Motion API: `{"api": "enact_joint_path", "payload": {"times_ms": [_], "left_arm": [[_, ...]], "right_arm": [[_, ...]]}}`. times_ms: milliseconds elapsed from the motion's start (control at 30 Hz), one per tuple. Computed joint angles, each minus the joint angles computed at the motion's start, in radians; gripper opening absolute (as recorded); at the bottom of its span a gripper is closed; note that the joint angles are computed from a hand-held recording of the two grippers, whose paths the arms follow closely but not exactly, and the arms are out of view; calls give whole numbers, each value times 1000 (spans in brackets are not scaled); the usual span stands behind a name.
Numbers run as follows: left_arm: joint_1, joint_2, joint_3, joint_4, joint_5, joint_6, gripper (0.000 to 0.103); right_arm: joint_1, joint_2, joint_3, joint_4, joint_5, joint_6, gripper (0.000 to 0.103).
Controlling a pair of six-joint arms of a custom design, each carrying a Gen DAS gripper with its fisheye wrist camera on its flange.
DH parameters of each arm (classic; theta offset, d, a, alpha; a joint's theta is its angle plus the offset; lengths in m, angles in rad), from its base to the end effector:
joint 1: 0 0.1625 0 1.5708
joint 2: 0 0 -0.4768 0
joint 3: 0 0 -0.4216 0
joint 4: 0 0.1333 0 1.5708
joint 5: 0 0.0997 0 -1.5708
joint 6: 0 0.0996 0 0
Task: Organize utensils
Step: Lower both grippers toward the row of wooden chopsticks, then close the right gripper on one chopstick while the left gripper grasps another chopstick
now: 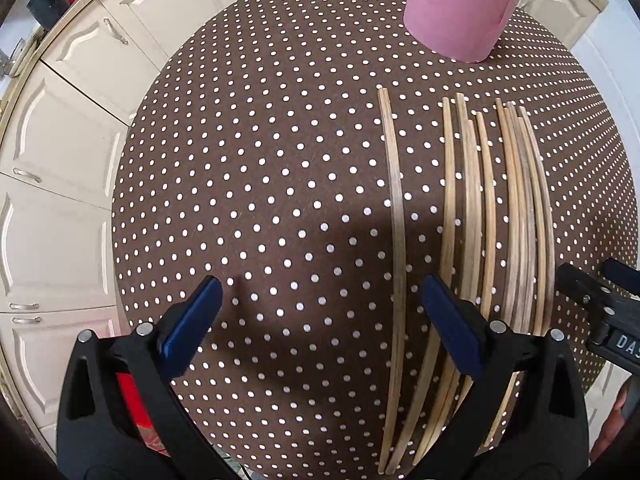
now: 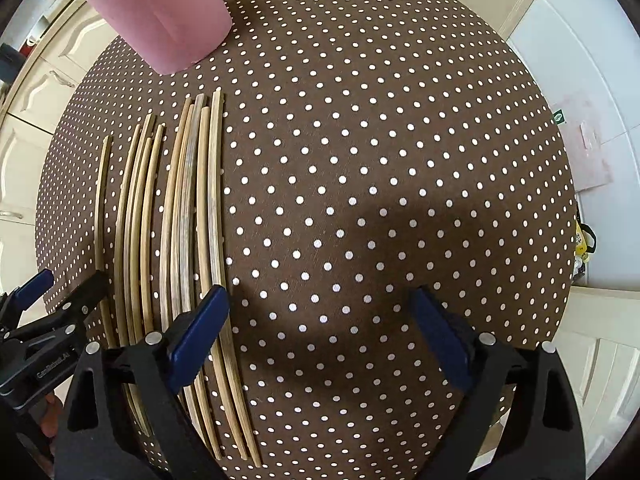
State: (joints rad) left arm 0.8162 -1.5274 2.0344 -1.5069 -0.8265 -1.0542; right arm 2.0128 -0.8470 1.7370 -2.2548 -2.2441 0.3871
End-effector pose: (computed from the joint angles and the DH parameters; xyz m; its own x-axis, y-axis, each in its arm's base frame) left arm -0.1507 -0.4534 0.3186 -0.6420 -0.1524 -0.7514 0.0368 0.9728 -0.2287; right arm 0.3479 -0.5686 0.0955 -0.7619 -0.0824 0.6424 -0.1416 0.9891 -0.0410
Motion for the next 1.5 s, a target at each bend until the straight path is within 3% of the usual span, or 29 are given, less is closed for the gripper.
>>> {"api": "enact_joint_path", "payload": {"times_ms": [333,667,867,933,967,1000,1033,1167,1233,1267,1333,1367,1433,1500], "left_arm": [[80,2,19,-82,38,79,97],[116,41,-60,-39,-23,75,93],[142,82,-102,-35,-12,90,93],[145,97,-113,-41,-11,92,93],[147,100,-116,-45,-11,93,93],[146,105,-121,-51,-15,94,91],[145,108,-123,-60,-20,97,90],[144,114,-119,-124,-39,149,75],[130,112,-111,-145,-39,158,69],[123,114,-107,-157,-35,166,60],[103,123,-106,-162,-7,172,41],[100,125,-106,-185,-15,195,24],[102,138,-115,-198,-25,217,15],[102,150,-123,-214,-28,230,7]], "right_arm": [[23,73,-92,53,-32,19,89],[38,109,-154,105,-48,49,89],[40,140,-214,176,-33,76,89],[46,160,-242,207,-60,86,89],[48,165,-250,212,-65,82,89],[48,170,-257,219,-69,84,79],[46,177,-269,240,-63,91,76],[49,191,-293,243,-45,75,63],[52,195,-299,238,-37,68,51],[53,198,-304,236,-35,63,46],[54,199,-308,224,-29,54,21],[53,199,-311,220,-25,59,18],[47,195,-312,207,-9,69,9],[39,188,-310,195,7,75,6]]}}
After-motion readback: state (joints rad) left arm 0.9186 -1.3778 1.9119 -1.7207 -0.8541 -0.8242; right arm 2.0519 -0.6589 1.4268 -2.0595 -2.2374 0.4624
